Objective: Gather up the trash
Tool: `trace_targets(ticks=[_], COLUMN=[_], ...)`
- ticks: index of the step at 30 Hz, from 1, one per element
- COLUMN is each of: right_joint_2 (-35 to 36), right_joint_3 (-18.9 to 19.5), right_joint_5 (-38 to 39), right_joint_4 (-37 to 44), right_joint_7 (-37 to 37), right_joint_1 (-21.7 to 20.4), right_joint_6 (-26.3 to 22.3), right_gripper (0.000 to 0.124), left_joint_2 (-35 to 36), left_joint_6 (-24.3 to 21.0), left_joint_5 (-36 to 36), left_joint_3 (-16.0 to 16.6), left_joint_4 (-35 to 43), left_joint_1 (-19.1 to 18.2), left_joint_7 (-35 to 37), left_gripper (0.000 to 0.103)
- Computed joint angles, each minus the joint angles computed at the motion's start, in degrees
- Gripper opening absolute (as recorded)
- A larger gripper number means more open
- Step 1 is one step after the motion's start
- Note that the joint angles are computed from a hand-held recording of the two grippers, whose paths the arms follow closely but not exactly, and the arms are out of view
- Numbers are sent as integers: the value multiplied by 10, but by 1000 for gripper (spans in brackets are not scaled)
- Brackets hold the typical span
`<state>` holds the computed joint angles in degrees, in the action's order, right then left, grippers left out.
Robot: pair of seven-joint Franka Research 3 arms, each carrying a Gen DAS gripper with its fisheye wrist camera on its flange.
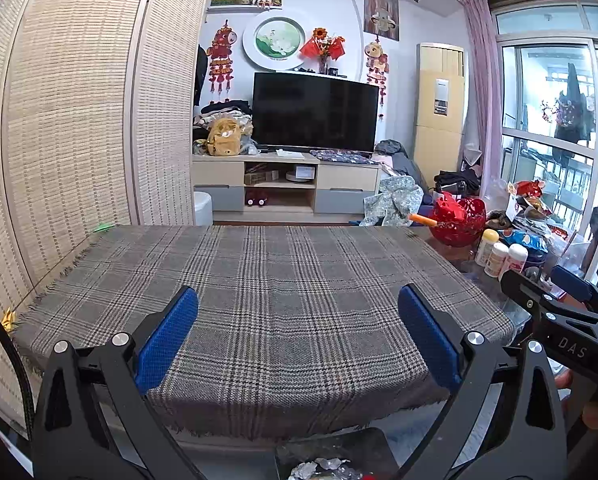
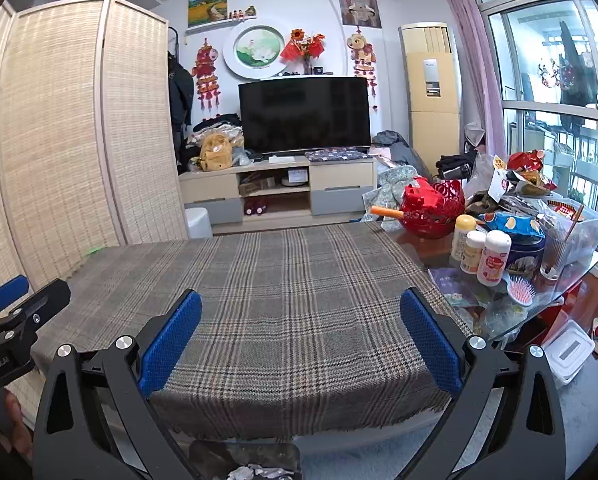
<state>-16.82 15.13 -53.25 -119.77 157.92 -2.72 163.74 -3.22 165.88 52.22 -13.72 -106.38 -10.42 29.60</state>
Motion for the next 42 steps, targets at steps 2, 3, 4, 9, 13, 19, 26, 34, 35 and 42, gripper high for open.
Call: trace_targets(ticks=[2,3,4,9,13,19,26,34,35,42], right_joint_2=[0,0,1,1,0,-4,17,166,186,387], right_joint_3=[0,0,0,-3,-5,0,-2,-71,-80,-122], right_joint_5=[0,-1,-1,1,8,12,6,72,87,237], right_joint_4=[0,0,1,0,-4,-7,11,146,167,396], right_joint_7=[0,1,2,-1,-6,-9,-37,-172,-195,-378], right_joint_1=[0,0,0,1,1,-7,-9,35,41,43], right_joint_6=[1,1,2,5,9,12,-6,-42,-50,-150], right_gripper=[100,100,100,100,100,100,100,100,100,100], left_joint_2=[1,2,1,0,1,3,16,98,119,269], left_joint_6=[4,4,4,3,1,2,-7,-50,-58,-134], left_joint_5=[-16,-18,-13,-5,-4,-13,-7,-24,-18,-187], left_joint_3=[1,1,0,0,0,1,6,35,43,62], left_joint_4=[-2,-2,-2,-2,-1,-1,11,102,125,285], left_joint_1=[-2,-2,-2,-1,-2,-3,-2,-5,-6,25], left_joint_7=[14,16,13,4,5,13,22,122,137,314], left_gripper=[95,95,95,95,95,95,95,95,95,95])
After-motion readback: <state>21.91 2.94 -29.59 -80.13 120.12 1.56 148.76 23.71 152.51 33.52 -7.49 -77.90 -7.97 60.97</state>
